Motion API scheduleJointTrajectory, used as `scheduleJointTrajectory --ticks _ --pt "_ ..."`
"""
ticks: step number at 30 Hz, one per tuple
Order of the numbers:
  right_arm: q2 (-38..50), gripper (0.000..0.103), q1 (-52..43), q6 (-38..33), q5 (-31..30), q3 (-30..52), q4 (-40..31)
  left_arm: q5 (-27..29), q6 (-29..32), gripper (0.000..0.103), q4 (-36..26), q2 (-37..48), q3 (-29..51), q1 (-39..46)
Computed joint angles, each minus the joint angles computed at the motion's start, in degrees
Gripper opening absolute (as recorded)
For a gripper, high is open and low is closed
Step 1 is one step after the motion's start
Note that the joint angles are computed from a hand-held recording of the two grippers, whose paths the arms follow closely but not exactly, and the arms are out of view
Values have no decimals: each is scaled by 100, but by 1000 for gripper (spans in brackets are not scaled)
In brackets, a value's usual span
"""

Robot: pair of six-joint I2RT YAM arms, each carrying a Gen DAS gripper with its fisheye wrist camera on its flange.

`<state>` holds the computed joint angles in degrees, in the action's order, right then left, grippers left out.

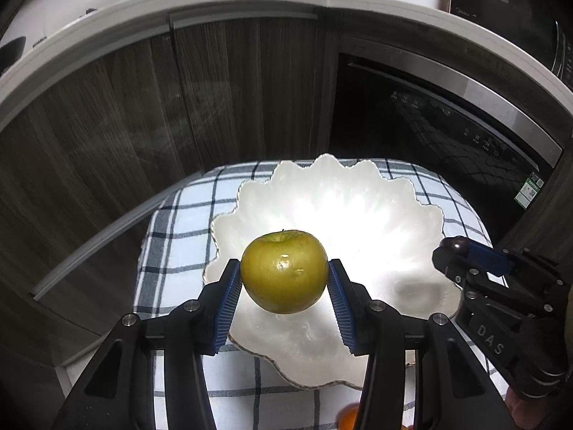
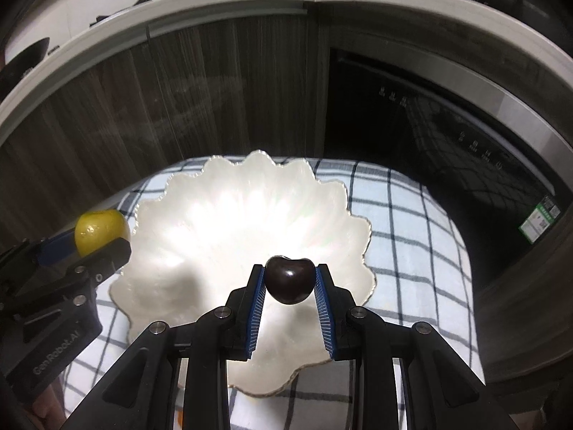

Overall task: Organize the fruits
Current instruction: 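Carry the apple with the left tool while the right tool carries the cherry over the bowl, then open the left tool releasing the apple while the right tool drops the cherry into the bowl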

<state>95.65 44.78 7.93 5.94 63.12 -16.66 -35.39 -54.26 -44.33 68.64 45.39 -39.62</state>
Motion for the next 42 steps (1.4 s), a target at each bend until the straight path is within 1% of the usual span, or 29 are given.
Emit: scheduleJointTrajectory --ticks 9,20,23,24,26,30,31,32,33,34,35,38,42 --pt "561 29 -39 34 -128 288 1 234 229 48 431 291 -219 272" --pt "909 29 -87 -37 -207 470 -50 456 344 48 677 606 -306 380" --pt "952 29 -108 -47 -254 475 -53 366 322 49 682 601 -315 326" --pt "966 29 -108 -62 -264 481 -57 316 322 49 651 607 -286 301" --pt "963 30 -102 -97 -278 460 -45 289 338 54 580 592 -220 290" --pt "959 31 -120 -53 -336 466 -63 259 343 60 537 538 -188 321" --pt "962 37 -125 -24 -321 480 -93 238 325 62 503 532 -179 320" --pt "958 51 -121 5 -273 481 -90 227 312 63 482 515 -180 320" --pt "921 57 -115 32 -230 445 -60 220 299 65 467 488 -189 319" --pt "862 64 -109 59 -167 380 9 194 272 68 433 469 -189 309" --pt "835 66 -107 68 -119 361 27 152 236 72 390 466 -179 292" --pt "792 67 -102 99 -22 375 -29 95 156 79 325 401 -191 255" --pt "693 67 -106 77 41 345 -44 42 57 84 230 349 -173 201"
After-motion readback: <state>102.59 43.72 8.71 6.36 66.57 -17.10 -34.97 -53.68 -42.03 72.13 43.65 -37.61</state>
